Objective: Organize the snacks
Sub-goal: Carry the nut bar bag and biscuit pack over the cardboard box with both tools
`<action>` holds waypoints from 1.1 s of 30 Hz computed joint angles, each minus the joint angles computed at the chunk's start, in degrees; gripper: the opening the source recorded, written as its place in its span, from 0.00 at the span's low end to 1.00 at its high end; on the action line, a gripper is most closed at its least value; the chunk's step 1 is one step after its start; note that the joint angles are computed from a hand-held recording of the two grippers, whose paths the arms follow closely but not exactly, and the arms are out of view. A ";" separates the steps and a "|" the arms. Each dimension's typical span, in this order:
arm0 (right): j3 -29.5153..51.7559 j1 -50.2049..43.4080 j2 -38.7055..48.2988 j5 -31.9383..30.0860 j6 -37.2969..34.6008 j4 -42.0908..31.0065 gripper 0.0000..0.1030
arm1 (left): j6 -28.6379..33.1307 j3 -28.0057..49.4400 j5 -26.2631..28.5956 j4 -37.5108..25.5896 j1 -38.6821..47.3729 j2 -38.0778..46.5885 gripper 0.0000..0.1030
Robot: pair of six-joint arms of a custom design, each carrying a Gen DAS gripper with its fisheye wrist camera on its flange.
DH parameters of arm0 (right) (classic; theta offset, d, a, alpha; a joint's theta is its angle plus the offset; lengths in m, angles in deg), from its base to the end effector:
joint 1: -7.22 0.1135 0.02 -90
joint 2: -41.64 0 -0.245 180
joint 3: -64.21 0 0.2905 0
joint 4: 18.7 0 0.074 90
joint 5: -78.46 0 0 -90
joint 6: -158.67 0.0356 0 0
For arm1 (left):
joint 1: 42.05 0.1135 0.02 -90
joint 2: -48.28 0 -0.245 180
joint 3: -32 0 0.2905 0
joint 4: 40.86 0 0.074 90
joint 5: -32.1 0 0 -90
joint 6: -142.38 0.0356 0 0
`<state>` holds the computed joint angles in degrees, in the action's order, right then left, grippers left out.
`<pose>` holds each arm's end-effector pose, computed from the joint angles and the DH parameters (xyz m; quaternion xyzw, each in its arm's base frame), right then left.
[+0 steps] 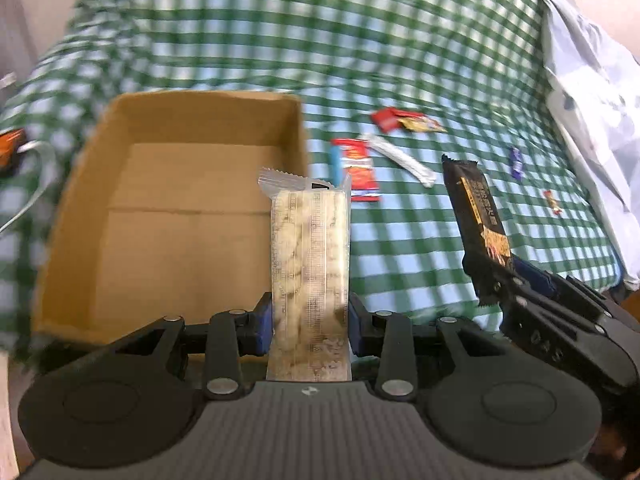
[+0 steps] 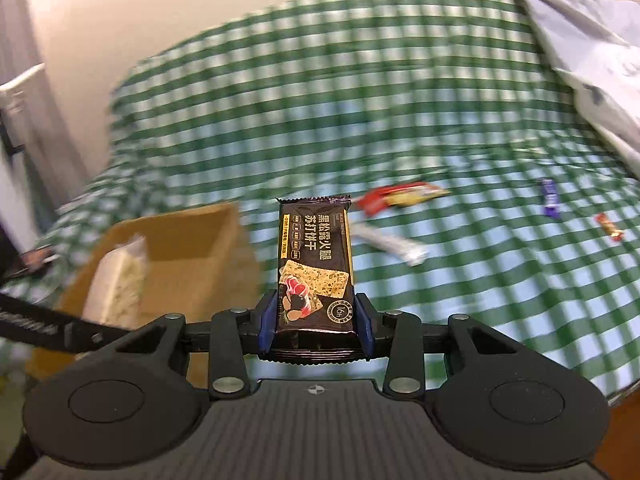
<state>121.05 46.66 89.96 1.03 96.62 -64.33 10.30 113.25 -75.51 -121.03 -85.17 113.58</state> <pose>0.1834 0.1408 0.2739 -0.0406 0.8904 0.1640 0.4227 0.1854 -0.1588 0.3187 -0.0254 0.9636 -0.0394 0.2633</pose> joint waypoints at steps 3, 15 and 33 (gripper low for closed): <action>2.05 10.48 1.57 4.62 3.83 -1.47 0.40 | -2.87 -4.36 -3.27 -5.28 -1.46 -7.97 0.39; 13.13 31.32 12.99 16.34 12.82 -9.04 0.40 | -7.78 -12.31 -6.16 -15.88 -4.37 -29.28 0.39; 18.04 35.53 17.77 21.46 13.92 -12.33 0.40 | -9.66 -12.99 -7.99 -18.19 -6.24 -34.30 0.39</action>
<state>139.09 82.19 107.74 22.49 110.54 -76.66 0.64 100.26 -83.50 -139.22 -91.41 79.27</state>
